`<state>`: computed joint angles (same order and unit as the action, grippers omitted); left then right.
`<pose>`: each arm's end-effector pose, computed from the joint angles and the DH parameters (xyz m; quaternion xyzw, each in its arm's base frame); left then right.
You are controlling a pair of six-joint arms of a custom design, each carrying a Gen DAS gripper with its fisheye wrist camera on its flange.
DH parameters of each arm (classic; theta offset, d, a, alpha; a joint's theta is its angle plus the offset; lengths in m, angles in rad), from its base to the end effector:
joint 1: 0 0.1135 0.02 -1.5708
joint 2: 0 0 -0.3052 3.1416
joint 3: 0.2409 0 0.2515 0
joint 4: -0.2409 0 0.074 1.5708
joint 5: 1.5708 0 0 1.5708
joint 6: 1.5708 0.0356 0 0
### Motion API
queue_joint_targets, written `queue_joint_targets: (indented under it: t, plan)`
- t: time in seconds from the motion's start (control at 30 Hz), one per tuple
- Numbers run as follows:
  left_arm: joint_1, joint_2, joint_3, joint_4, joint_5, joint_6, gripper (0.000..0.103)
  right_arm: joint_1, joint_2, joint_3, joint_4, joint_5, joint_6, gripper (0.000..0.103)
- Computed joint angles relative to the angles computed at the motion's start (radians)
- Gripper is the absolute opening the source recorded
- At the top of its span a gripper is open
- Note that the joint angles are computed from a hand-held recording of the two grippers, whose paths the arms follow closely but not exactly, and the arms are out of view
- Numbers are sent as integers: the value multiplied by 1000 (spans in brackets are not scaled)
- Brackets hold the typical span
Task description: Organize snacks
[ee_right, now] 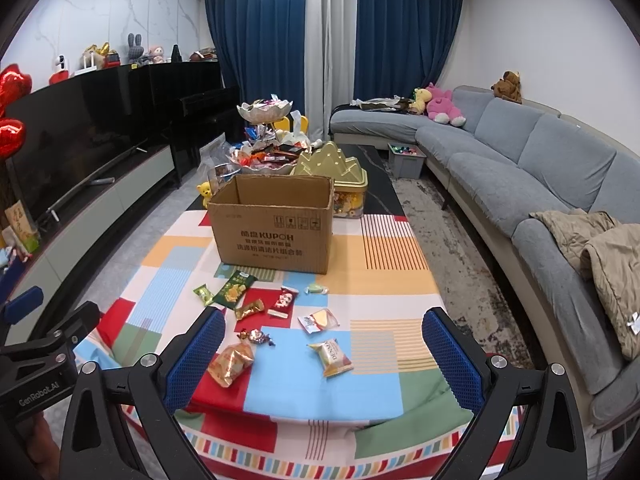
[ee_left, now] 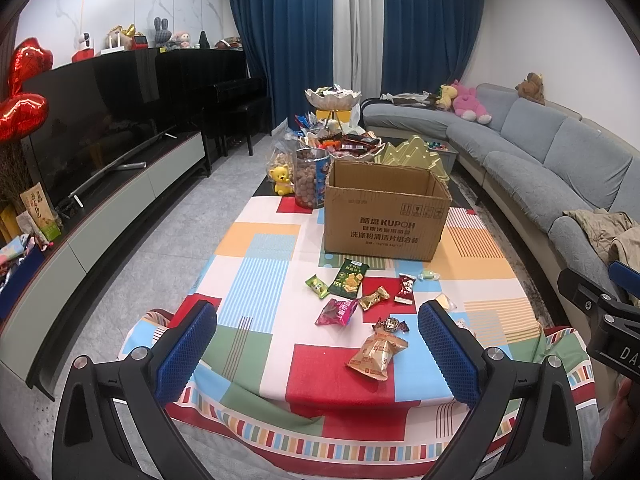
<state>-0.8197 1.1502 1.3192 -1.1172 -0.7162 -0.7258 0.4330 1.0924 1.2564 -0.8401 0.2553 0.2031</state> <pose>0.1432 -0.1192 0.4104 -0.0654 0.8956 0.0386 0.4383 0.1810 0.0738 0.4156 -0.0479 0.8947 0.0252 0.4434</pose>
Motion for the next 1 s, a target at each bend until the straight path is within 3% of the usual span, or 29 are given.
queue_joint_targets:
  t: [1.0]
  plan:
    - [12,-14,-30,27,2,17,103,-15,-7,15,-17,-12,-11,100]
